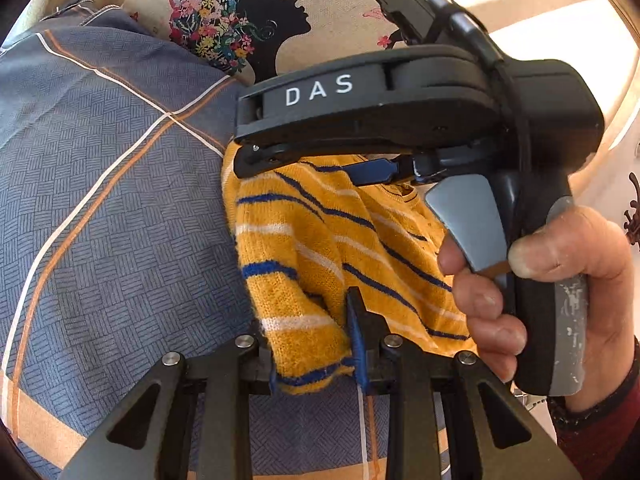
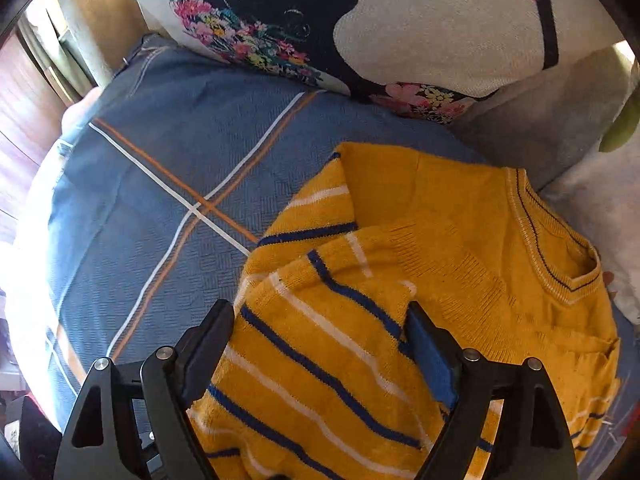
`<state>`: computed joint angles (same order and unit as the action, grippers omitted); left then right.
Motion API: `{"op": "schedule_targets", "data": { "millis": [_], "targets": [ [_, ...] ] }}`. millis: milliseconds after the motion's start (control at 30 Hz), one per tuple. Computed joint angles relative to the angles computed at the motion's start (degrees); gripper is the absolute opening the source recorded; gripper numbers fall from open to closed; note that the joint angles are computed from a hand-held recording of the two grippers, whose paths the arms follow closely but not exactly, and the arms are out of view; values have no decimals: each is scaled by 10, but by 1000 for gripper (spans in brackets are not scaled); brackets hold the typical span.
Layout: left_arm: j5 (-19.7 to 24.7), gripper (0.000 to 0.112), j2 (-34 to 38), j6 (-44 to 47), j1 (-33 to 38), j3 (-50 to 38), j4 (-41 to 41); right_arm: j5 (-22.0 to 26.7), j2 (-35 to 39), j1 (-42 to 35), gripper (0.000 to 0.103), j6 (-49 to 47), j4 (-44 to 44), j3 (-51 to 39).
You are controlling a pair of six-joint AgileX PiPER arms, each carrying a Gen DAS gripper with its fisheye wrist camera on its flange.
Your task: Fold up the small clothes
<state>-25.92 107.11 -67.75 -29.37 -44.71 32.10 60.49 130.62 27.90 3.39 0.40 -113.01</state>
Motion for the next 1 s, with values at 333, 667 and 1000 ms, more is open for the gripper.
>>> {"op": "schedule_targets", "data": {
  "millis": [333, 667, 1000],
  "targets": [
    [-8, 26, -14, 76, -17, 24, -76, -34, -83, -21, 84, -69, 100, 84],
    [-15, 23, -23, 111, -28, 42, -117, 65, 38, 71, 76, 21, -76, -63],
    [18, 31, -103, 108, -42, 87, -128, -137, -164, 37, 16, -3, -73, 219]
  ]
}}
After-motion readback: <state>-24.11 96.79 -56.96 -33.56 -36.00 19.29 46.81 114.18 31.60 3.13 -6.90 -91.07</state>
